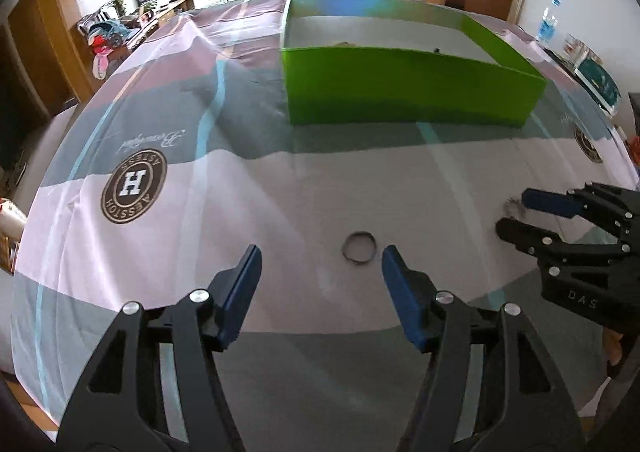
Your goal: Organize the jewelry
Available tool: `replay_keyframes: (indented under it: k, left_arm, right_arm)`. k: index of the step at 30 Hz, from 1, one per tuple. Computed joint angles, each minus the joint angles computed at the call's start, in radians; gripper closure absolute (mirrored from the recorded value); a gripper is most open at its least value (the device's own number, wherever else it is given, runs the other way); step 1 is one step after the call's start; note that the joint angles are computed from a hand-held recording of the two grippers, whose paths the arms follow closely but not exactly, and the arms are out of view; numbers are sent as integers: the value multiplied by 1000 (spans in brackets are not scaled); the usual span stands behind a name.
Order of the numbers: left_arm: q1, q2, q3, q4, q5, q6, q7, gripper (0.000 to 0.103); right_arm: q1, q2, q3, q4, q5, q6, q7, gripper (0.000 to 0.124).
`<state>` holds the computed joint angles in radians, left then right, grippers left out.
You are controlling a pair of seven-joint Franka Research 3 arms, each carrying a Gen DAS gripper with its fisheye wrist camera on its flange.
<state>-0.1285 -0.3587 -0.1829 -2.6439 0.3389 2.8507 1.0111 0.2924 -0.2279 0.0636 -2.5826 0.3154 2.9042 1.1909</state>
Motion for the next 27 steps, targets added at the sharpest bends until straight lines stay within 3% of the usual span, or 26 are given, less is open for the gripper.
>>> replay_keyframes:
  k: [7, 11, 16, 19, 21, 27]
  left_arm:
    - [-39, 41, 15, 19, -51, 2, 44, 59]
    - [-29, 62, -4, 36, -37, -7, 29, 59]
    - [-11, 74, -19, 45, 5, 1, -9, 59]
    - [-9, 73, -20, 42, 19, 7, -21, 67]
    - [-22, 71, -8, 39, 4, 11, -9, 79]
    - [-19, 73, -18, 45, 17, 6, -26, 83]
  right_arm:
    - [11, -17, -13, -20, 37, 17, -17, 98]
    - [28, -22, -35, -25, 81, 17, -51, 98]
    - [0, -5, 4, -22, 41, 46, -3, 97]
    - [0, 4, 7, -17, 26, 54, 12, 98]
    - [5, 5, 4, -17, 24, 57, 14, 99]
    - [26, -5, -14, -22, 50, 48, -15, 103]
